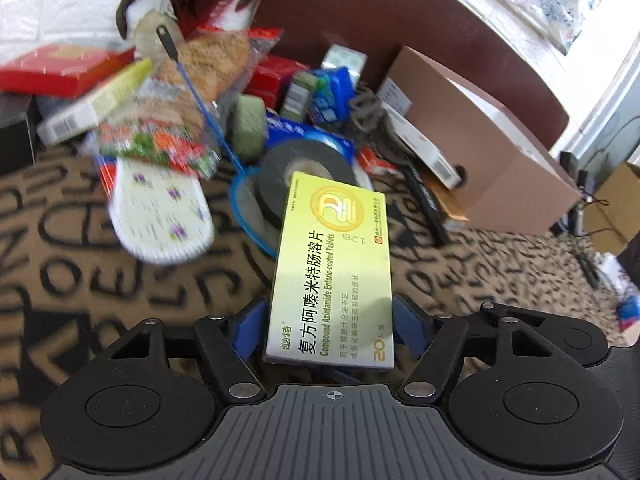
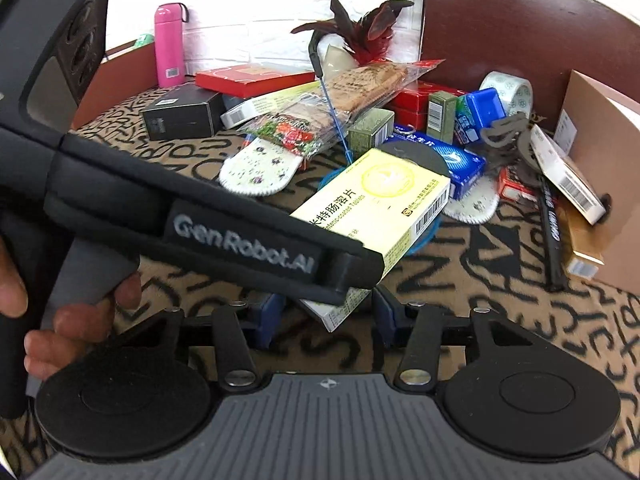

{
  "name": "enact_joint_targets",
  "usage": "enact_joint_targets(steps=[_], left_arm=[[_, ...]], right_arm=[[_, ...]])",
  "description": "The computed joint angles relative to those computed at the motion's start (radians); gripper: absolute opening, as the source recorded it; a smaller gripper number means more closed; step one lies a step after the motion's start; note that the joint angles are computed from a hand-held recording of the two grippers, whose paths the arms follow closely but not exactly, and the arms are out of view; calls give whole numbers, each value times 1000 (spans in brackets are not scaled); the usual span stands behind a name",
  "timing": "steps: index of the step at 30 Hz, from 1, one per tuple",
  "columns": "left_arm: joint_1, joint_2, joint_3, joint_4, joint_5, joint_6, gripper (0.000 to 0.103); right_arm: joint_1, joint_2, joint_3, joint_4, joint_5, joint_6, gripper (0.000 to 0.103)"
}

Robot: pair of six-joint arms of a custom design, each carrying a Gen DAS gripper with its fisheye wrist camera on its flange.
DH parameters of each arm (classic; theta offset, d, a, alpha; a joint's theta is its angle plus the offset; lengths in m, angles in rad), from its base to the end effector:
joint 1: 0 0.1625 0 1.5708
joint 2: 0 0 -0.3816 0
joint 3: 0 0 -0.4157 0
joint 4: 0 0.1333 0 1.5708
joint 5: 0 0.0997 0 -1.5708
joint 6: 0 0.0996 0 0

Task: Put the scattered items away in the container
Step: 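Lift the yellow medicine box with the left gripper off the cloth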

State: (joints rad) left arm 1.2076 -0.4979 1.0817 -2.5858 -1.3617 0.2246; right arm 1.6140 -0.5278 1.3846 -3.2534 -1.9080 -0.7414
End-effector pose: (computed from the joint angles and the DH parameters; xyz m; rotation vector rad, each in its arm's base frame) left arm -0.1450 -0.8151 0.0688 0.7747 2.7891 -0.6533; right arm 0.1322 -0.7336 0.0501 0.7589 -2.3065 0.8558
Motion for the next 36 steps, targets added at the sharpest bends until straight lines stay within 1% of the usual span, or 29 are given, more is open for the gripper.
enact_joint_targets(steps=[4, 7, 8, 10, 12, 15, 18, 20, 24, 26, 27, 30, 34, 36], left_arm=[[-16, -69, 129, -16, -38, -21, 80], [-29, -108, 213, -17, -80, -32, 80], [-33, -118, 238, -17, -97, -30, 80], [-42, -132, 278, -20, -123, -21, 80], [-56, -142, 310, -30, -124, 9, 81], [-71, -149, 336, -58, -97, 17, 85], [-70, -148, 328, -63, -86, -16, 86], [-69, -146, 322, -63, -76, -36, 86], [-67, -133, 297, -49, -64, -40, 85], [-68, -127, 284, -33, -71, -35, 84], [-69, -122, 275, -24, -78, -28, 81], [-71, -106, 246, 11, -89, -8, 77], [-73, -91, 229, 9, -75, -17, 78], [-70, -87, 223, 10, -74, -29, 78]], right_arm=[[-2, -83, 130, -34, 0, -17, 55], [-8, -152, 239, -60, -17, -22, 55], [-12, -173, 274, -74, -25, -26, 56], [-18, -209, 339, -107, -45, -25, 61], [-29, -241, 396, -149, -46, -5, 64], [-40, -276, 459, -200, -44, 26, 66], [-44, -287, 489, -246, -48, 37, 70], [-47, -288, 494, -262, -40, 41, 70], [-50, -277, 487, -284, -28, 34, 70], [-51, -275, 480, -282, -21, 30, 70], [-52, -274, 478, -279, -19, 28, 70], [-53, -272, 473, -273, -18, 27, 70], [-56, -277, 474, -263, -14, 17, 69], [-61, -284, 474, -250, -3, 27, 69]])
